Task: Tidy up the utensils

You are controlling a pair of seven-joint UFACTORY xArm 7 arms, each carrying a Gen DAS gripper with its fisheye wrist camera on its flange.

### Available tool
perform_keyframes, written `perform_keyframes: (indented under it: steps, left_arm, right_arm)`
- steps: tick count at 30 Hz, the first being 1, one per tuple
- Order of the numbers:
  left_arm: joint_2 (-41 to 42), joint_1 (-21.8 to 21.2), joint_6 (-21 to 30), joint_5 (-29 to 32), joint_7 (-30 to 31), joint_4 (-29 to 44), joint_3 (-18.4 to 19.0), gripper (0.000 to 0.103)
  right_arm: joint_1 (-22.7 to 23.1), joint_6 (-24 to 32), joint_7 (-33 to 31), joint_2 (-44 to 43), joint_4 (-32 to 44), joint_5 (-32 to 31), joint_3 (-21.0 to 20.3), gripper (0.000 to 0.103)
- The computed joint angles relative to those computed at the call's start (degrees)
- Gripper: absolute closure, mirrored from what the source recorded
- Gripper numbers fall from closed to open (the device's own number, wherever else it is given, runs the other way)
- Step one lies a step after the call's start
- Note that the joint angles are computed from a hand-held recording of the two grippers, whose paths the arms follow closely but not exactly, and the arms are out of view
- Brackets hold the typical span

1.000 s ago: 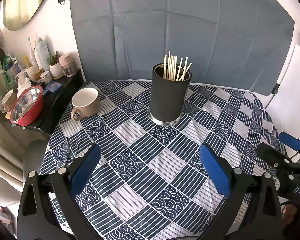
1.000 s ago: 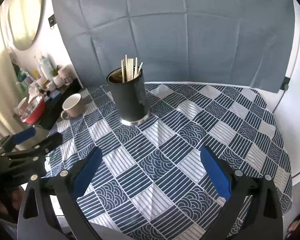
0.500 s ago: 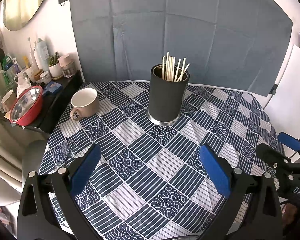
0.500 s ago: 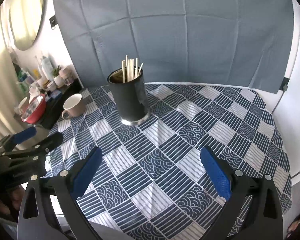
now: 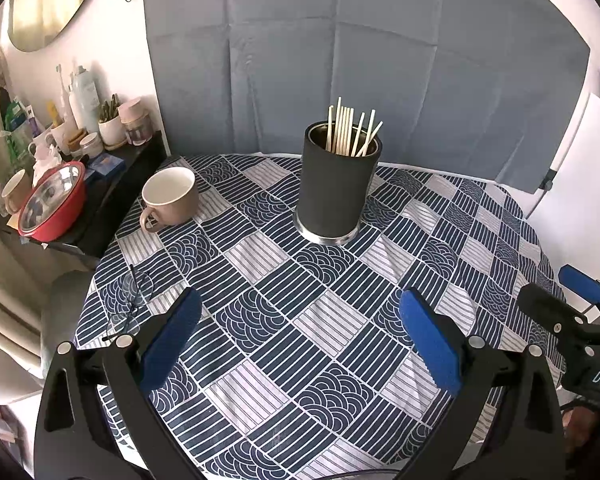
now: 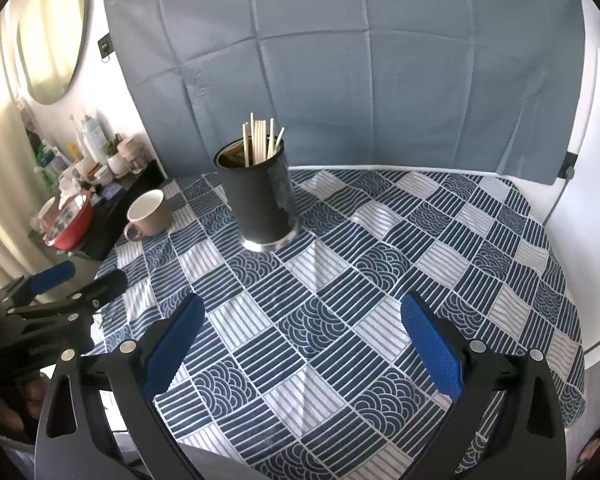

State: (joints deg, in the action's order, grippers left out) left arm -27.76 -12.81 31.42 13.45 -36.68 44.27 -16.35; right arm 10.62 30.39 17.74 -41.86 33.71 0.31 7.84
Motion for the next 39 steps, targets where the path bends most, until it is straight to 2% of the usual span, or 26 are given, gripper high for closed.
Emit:
perform_keyframes:
  steps: [39]
  left_arm:
    - [0.98, 0.34, -2.14, 0.45, 0.39, -0.22, 0.18, 0.006]
  right_arm:
    - [-0.01, -1.76, -0.02, 1.39, 0.48, -0.01, -0.13, 0.008]
